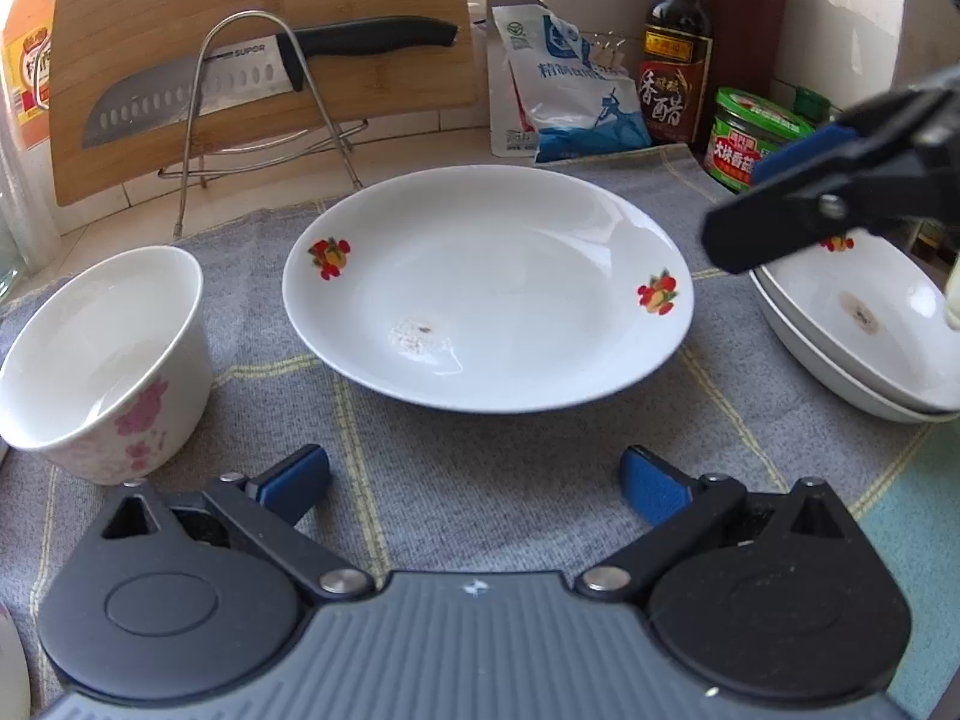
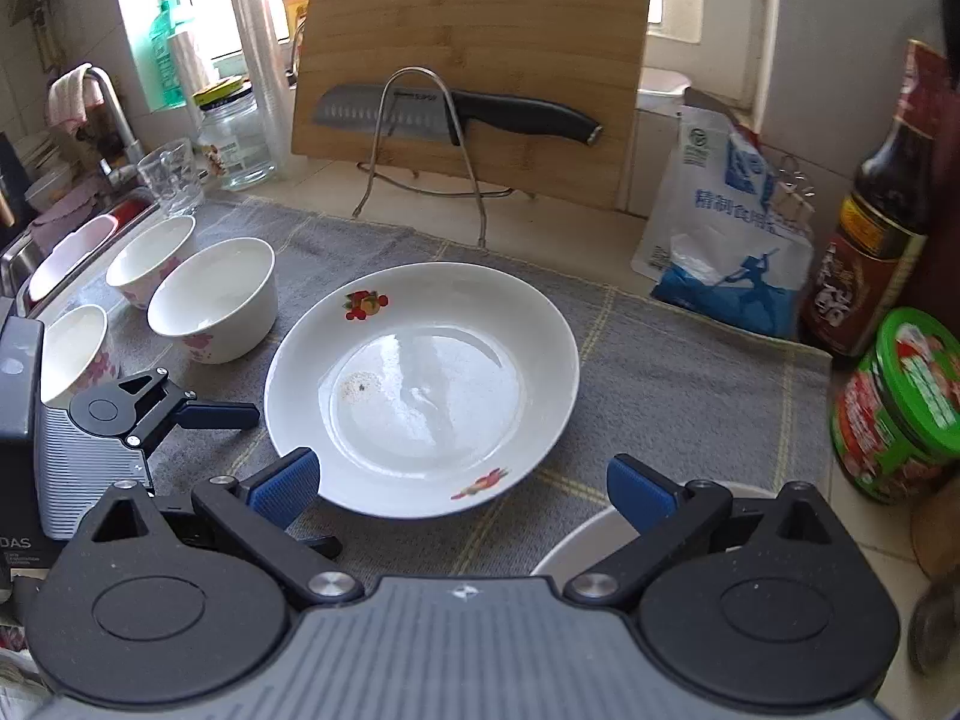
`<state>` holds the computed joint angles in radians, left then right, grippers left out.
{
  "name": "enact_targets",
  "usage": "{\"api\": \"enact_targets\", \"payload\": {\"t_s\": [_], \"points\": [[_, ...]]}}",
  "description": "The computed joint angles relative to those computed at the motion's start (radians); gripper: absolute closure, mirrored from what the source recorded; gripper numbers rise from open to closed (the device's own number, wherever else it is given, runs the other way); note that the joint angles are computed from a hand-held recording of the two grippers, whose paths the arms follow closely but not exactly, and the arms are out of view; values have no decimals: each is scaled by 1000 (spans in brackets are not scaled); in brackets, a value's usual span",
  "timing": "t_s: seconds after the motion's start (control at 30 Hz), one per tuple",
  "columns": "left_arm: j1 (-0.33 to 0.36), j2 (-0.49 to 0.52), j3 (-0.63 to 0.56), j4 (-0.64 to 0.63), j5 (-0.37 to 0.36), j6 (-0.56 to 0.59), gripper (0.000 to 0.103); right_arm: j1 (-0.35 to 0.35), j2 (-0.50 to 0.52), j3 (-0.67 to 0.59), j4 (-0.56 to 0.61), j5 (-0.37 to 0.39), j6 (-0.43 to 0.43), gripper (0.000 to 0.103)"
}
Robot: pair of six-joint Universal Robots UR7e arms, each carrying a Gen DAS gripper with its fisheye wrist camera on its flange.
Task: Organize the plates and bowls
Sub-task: 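Move the right tool to the rim of the oval flower plate, then close the right gripper on the oval flower plate's rim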
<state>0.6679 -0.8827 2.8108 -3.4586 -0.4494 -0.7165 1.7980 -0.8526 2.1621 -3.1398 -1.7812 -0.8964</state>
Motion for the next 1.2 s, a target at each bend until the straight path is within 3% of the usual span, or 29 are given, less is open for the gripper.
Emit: {"api": "enact_targets", "payload": {"t_s": [0.33, 0.57, 0.8, 0.97, 1.2], "points": [[60, 111, -24, -332, -31, 299, 0, 7, 103, -161, 157, -20, 22, 0], [78, 141, -48, -384, -8, 322, 0, 8, 178, -290, 272, -49, 82, 0], [87, 165, -60, -431, 8, 340, 0, -12, 216, -409, 451, 18, 141, 2], [88, 176, -58, -462, 5, 360, 0, -21, 241, -473, 549, 52, 161, 13], [88, 190, -57, -495, 0, 382, 0, -29, 269, -547, 666, 82, 162, 14]]}}
